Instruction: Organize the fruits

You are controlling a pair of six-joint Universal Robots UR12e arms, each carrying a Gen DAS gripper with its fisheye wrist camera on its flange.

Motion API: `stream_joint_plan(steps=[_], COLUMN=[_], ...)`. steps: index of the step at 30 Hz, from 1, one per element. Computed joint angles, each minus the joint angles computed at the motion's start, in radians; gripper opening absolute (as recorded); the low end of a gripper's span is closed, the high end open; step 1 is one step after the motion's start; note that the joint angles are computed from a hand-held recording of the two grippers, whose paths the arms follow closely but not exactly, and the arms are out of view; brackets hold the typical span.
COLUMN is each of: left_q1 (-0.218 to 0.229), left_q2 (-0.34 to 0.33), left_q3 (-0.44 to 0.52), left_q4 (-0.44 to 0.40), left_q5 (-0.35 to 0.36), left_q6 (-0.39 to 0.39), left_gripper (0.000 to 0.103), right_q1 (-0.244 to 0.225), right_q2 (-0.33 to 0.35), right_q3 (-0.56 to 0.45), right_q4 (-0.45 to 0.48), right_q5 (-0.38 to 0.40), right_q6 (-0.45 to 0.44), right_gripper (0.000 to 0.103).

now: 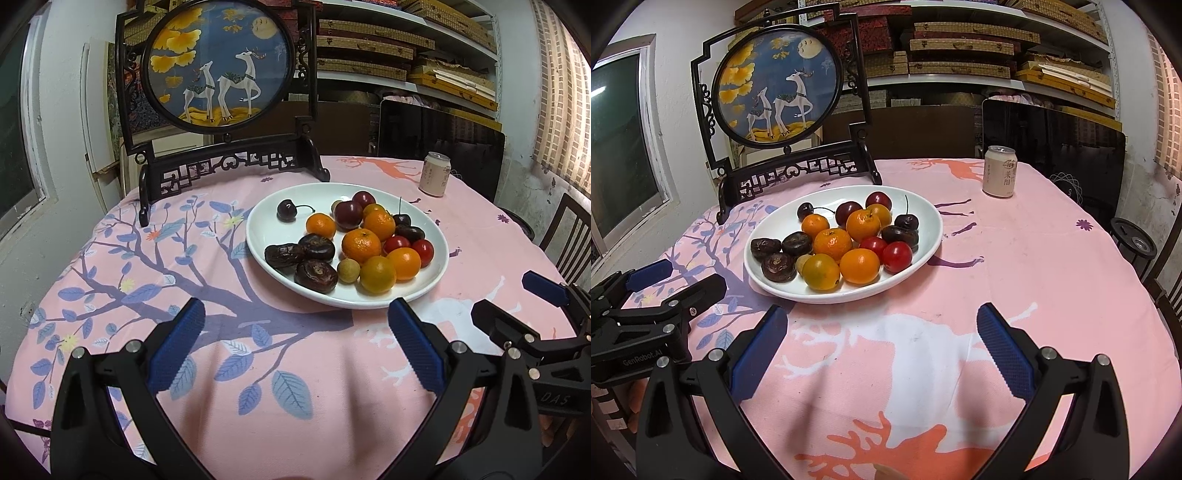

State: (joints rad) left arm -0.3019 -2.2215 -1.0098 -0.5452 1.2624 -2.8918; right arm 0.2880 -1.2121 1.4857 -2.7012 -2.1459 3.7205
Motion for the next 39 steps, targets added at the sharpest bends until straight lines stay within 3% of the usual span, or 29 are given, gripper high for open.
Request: stream_joint_plan(steps=[39], left_q1=[-0.003], left_q2=[-0.001], left_q3=[0.002], left_q4=[-0.009], left_q5=[0.012], left_q6=[0.009], left_gripper=[0.101], right_q1=[0.001], right_q2=[0.002], right_q3=[-0.004], right_q4=[0.003], right_q5=[-0.001], right_q6=[0.000], right_gripper=[0.102])
